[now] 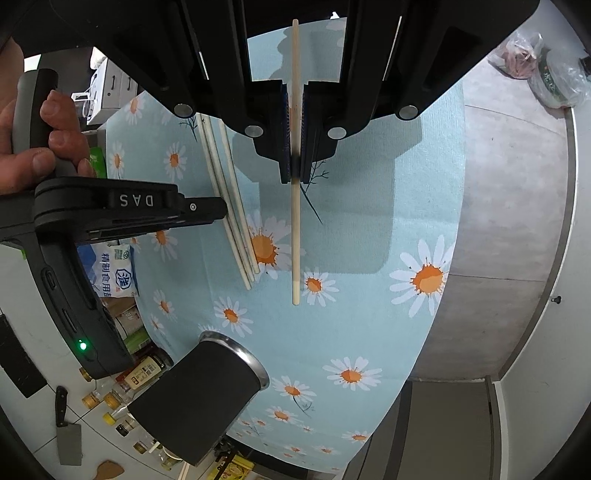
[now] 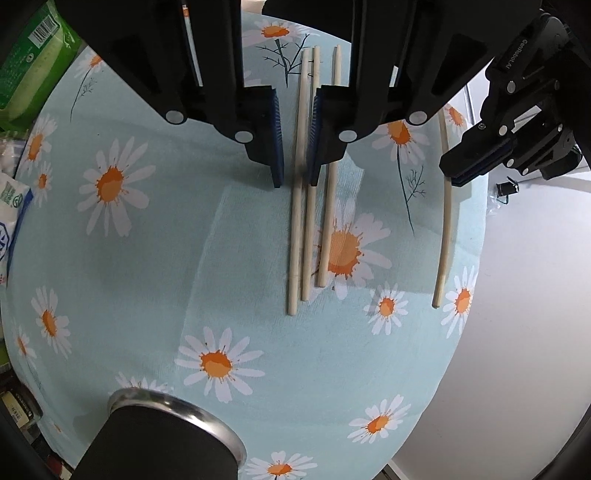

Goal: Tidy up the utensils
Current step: 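Close the right tool on another chopstick while the left tool holds its chopstick, then lift both held chopsticks upright and carry them above the black holder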

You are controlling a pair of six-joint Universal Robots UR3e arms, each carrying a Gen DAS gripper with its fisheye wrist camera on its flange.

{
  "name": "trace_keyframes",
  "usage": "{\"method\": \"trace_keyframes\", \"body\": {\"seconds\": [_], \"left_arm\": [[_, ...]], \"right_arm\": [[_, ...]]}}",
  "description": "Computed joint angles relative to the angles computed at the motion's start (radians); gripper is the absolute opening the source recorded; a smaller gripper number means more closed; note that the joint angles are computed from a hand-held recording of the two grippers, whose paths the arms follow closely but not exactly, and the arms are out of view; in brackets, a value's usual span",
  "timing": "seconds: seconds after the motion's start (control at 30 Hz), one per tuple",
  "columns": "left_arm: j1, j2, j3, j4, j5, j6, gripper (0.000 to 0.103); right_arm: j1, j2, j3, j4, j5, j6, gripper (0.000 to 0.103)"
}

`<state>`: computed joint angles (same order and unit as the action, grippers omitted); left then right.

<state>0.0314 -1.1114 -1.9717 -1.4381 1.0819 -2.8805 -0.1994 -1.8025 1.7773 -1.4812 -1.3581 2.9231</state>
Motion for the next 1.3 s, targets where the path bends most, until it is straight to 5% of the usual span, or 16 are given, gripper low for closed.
{"method": "trace_keyframes", "body": {"seconds": [0.53,0.73,1.3], "left_arm": [[-0.011,-0.049,0.012,0.018,-0.022,0.024,0.004],[-0.044,-0.068,0.023,0.047,-0.003,-0.004,0.004],[-0.251,-0.218,0.155,0.245,0.114,-0.236,0.004]], "right_arm": [[0.123,0.060,-0.095,-0.004,-0.105,0.134,0.006],[0.103,0.045,-0.083,-0.003,-0.070,0.129,0.006],[-0.312,-0.182,-0.020,0.168,0.125,-0.238,0.005]]}}
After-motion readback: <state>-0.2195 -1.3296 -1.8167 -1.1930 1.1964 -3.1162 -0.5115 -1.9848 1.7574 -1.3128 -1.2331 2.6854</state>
